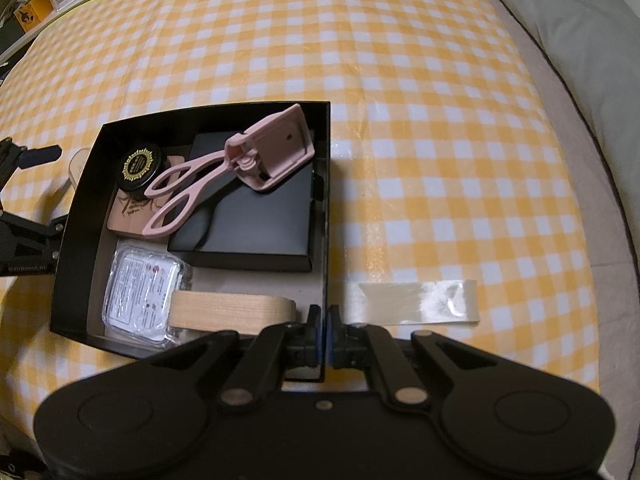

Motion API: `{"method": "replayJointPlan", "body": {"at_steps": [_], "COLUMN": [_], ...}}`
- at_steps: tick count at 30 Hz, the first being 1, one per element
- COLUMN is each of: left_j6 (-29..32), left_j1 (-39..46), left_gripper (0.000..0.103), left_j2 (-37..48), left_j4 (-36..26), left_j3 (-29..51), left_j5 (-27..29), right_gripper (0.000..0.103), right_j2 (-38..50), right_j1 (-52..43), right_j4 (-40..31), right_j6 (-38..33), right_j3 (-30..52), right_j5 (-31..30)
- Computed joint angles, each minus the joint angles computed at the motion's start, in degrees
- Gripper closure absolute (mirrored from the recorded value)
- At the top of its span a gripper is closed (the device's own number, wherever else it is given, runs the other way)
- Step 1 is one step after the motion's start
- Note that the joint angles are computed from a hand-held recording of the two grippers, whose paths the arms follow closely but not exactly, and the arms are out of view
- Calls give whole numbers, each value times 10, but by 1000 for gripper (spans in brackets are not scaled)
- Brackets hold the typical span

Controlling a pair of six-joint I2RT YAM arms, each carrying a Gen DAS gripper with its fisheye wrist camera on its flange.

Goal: Organize rigid objects
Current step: 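Grasp the beige oval case with the left tool and lift it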

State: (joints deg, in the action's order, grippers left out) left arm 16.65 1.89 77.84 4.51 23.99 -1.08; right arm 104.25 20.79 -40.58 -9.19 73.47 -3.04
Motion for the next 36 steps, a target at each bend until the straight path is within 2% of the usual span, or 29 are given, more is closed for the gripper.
{"method": "replayJointPlan", "body": {"at_steps": [9, 15, 18, 31, 36], "left_j6": [-37, -69, -87, -111, -130], "left_j1": [32, 22, 34, 55, 72], "left_gripper": [12, 14, 14, 14, 27], "left_j2": [16, 25, 22, 50, 50], "left_j4": [20, 49, 65, 113, 91], "left_j3": [0, -2, -7, -3, 8], "left_j5": [47, -44, -70, -44, -4], "right_gripper": [100, 100, 100, 100, 100], "right_j2": [0, 0, 0, 0, 0], "right_j1": [0, 0, 0, 1, 1], "right_j4": [-1, -1, -1, -1, -2], "right_j6": [0, 0, 1, 2, 2], "right_j3": [1, 1, 1, 2, 1], "right_j5": [0, 0, 0, 1, 1]}}
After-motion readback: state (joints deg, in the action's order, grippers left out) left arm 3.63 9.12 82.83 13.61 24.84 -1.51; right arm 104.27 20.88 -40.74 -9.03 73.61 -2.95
